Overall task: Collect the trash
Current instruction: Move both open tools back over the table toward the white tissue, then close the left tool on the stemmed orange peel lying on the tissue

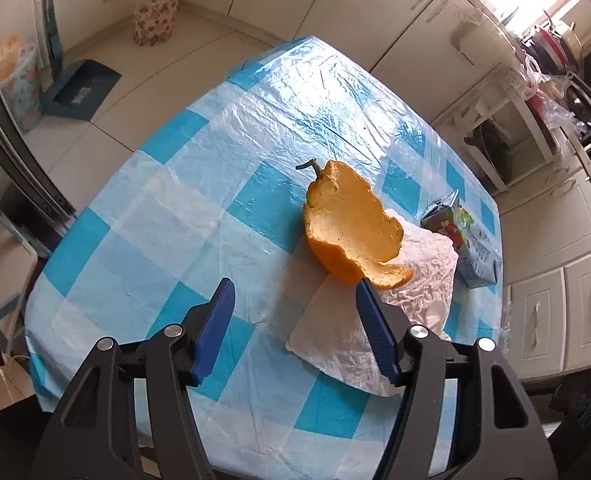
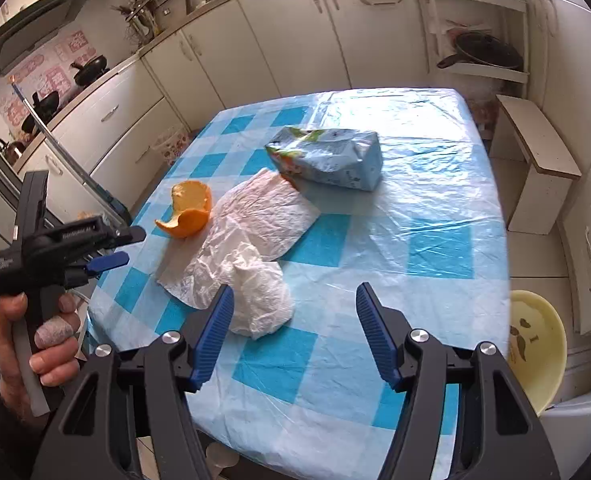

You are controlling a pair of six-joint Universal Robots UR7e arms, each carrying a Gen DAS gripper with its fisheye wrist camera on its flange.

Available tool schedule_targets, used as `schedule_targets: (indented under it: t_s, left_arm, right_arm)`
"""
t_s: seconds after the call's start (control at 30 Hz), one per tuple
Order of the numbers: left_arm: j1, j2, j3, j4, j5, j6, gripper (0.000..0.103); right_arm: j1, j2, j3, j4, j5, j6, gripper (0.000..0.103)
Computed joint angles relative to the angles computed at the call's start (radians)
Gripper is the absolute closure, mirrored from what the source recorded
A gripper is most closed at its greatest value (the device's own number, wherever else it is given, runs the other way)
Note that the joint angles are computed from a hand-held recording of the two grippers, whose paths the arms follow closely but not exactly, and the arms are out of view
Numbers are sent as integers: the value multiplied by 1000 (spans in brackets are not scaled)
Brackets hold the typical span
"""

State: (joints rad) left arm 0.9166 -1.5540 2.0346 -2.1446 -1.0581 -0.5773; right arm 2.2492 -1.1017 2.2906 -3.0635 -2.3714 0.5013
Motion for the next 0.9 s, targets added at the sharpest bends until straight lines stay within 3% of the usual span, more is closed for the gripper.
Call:
schedule_targets:
  t_s: [0.2, 0.5, 0.73, 0.9]
  left_arm:
    - [79, 66, -40, -24, -105, -18, 40]
    - [70, 40, -44, 14, -106, -55, 35]
    - [141, 39, -59, -32, -276, -64, 26]
    - [143, 79, -55, -93, -296, -83, 26]
  right_arm:
    - [-31, 88, -63, 30, 20, -24, 38]
    - [-56, 108, -69, 39, 49, -42, 38]
    - [-64, 103, -62, 21, 58, -48, 38]
    - [-65, 104, -61, 8, 57, -66, 38]
